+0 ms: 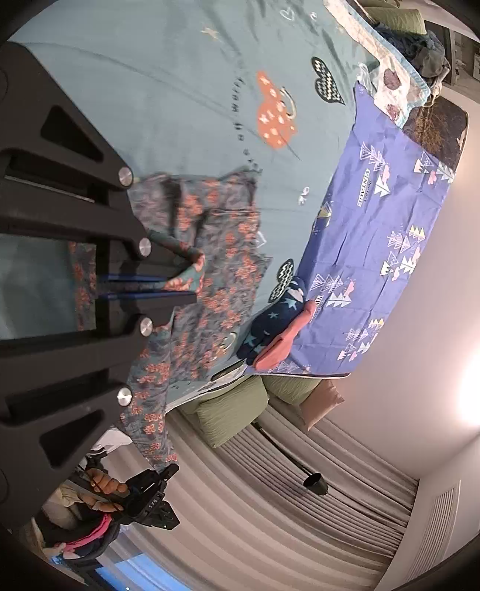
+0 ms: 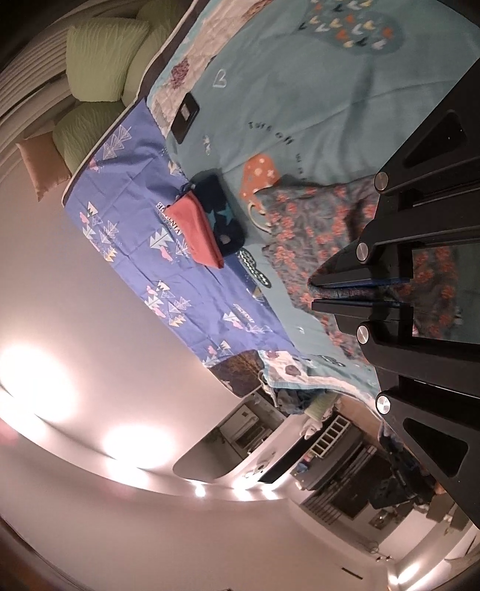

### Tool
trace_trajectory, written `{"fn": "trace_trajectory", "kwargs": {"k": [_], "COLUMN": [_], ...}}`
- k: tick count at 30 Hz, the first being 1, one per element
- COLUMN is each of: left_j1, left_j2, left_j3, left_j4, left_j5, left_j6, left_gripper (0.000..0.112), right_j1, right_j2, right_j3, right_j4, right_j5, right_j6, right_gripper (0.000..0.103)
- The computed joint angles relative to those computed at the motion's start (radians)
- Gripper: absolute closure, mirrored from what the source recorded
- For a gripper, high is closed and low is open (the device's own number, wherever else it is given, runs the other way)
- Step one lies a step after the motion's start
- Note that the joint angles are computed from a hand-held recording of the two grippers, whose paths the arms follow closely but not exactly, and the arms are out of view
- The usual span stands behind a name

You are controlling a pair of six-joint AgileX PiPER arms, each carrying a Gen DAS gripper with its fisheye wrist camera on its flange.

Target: Fold small clothes

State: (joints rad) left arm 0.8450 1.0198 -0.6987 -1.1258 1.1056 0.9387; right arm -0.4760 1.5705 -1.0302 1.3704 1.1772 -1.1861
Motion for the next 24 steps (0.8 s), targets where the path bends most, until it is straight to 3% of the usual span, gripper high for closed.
{"fn": "trace_trajectory", "kwargs": {"k": [4,12,18,24], "left_j1": [-0.107,-0.235,-0.309,-0.369], "left_j2": [0.105,0.337,0.552,0.794], "left_j3": [-0.092,-0.273,-0.44,-0.638], "left_j4": [-0.005,0.011,0.058,0.12], "left_j5": [-0.11,-0.244,-0.299,-0.337], "left_j6": [-0.043,-0.111,-0.179,-0.284], "left_gripper": [0.107,0.107,0.107,0.107], "right_j1": [0.073,0.216,0.321,0.402], "right_j2": [0.068,0.265,0.454,0.709], "right_j3": [-0.105,-0.394,-0.655,-1.001], "right_j4": [0.028,-0.025,-0.167,-0.395], "right_j5": [-0.067,-0.214,-0.327,-0.363], "right_j6": [0.046,0.214,0.401,0.672], "right_gripper": [0.098,0.098,0.098,0.098]}}
